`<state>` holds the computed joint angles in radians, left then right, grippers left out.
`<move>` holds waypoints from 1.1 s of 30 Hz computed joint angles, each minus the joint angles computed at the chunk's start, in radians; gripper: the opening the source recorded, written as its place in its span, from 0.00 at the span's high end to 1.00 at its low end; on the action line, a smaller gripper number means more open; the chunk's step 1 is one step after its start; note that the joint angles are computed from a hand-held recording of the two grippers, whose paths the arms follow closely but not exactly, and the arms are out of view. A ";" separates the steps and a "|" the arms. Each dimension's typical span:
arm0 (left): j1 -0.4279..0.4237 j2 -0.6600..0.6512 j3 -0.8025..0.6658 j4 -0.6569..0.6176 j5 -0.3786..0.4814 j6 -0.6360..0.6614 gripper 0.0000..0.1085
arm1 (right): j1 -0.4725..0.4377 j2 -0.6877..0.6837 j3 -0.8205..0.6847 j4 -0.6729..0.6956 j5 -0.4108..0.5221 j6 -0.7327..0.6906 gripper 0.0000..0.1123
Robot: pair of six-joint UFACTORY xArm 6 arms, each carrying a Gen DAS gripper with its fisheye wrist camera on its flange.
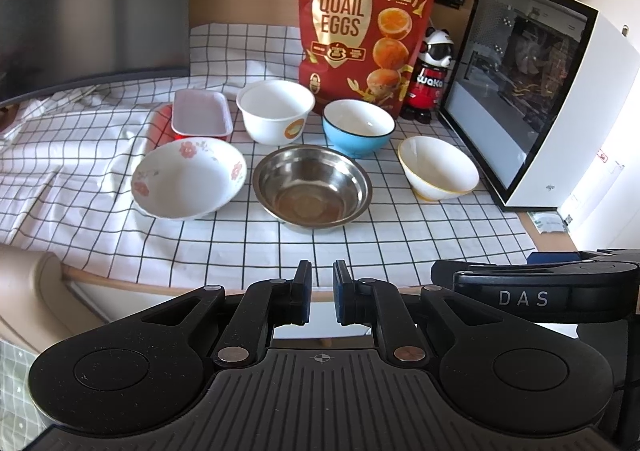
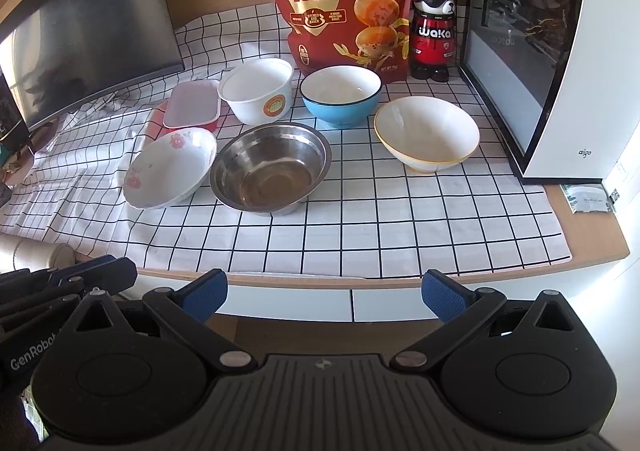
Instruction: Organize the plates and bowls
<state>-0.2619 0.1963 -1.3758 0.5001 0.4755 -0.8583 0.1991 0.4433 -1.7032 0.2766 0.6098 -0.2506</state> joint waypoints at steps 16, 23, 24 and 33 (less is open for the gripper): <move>0.001 -0.008 0.015 0.008 -0.007 -0.013 0.88 | 0.002 0.002 -0.004 -0.005 0.002 0.003 0.08; 0.001 -0.007 0.013 0.010 -0.007 -0.013 0.88 | 0.002 0.002 -0.005 -0.003 0.003 0.001 0.08; 0.001 -0.007 0.013 0.009 -0.006 -0.013 0.88 | 0.003 0.002 -0.005 -0.005 0.003 0.003 0.08; 0.002 -0.008 0.016 0.009 -0.009 -0.014 0.88 | 0.003 0.001 -0.004 -0.006 0.004 0.004 0.08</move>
<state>-0.2602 0.1881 -1.3601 0.5089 0.4669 -0.8724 0.2023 0.4446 -1.7074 0.2708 0.6141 -0.2467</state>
